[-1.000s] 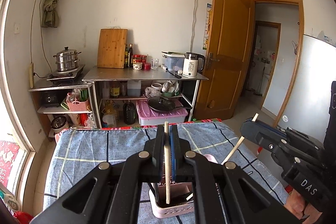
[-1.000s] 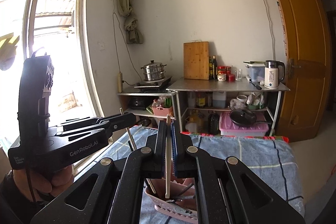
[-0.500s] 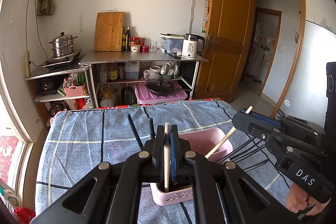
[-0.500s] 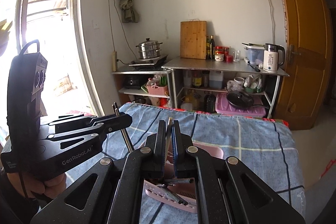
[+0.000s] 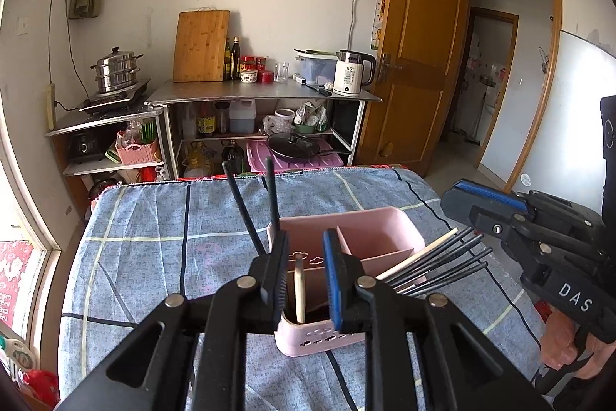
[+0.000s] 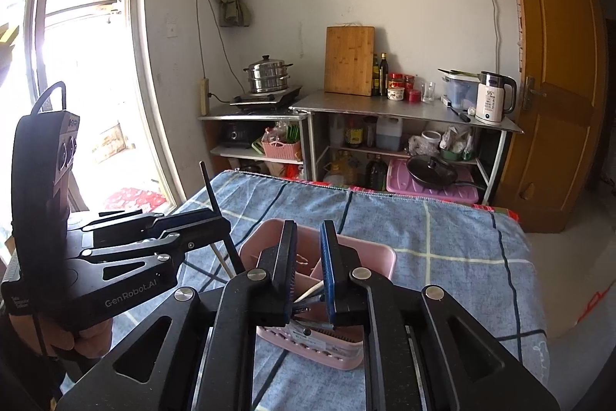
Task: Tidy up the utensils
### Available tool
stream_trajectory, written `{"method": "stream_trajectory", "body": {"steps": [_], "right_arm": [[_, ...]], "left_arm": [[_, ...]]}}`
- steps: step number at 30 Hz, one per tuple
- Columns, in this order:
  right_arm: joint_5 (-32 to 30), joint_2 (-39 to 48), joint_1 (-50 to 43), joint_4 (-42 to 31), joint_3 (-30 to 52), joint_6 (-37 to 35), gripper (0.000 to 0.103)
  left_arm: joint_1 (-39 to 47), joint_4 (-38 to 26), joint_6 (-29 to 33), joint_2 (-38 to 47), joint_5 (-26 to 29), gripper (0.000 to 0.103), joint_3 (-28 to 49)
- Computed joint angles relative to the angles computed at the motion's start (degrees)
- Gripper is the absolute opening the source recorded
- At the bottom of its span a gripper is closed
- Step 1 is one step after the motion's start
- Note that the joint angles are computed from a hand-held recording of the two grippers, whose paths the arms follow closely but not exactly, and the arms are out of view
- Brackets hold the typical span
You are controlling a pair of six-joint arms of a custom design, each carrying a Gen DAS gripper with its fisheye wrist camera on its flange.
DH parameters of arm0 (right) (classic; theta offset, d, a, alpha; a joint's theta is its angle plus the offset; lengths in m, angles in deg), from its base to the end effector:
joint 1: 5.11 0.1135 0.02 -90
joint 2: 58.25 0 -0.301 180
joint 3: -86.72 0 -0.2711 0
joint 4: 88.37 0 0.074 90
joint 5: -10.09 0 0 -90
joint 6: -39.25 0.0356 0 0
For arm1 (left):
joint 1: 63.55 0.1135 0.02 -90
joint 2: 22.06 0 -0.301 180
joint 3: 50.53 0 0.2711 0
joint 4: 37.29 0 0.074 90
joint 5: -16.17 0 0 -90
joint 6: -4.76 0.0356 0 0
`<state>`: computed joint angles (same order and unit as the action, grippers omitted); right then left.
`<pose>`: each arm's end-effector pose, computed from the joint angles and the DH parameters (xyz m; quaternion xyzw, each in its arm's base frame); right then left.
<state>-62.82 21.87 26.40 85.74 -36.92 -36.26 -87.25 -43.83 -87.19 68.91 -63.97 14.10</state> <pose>0.2701 0.1533 0.2474 -0.0526 0.8565 0.0760 0.5077 0.3269 -0.1501 0.2350 0.2054 0.8516 -0.1793 0.4477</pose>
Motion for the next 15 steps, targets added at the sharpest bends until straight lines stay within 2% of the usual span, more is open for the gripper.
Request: {"method": "stream_trajectory", "body": {"steps": [6,9,15], "right_arm": [[2.1,-6.4,1.8,0.1,-4.6,1.1,0.015],[3.8,-10.1,3.6,0.2,-7.5,2.0,0.022],[10.0,-16.5,9.8,-0.2,-13.5,4.6,0.028]], "left_arm": [[0.2,2.3,-0.9,-6.5,-0.5,0.032,-5.7],[-0.1,3.5,-1.3,-10.6,-1.2,0.035,-9.5],[-1.8,5.9,-2.7,-18.5,-4.3,0.039,-17.9]]}}
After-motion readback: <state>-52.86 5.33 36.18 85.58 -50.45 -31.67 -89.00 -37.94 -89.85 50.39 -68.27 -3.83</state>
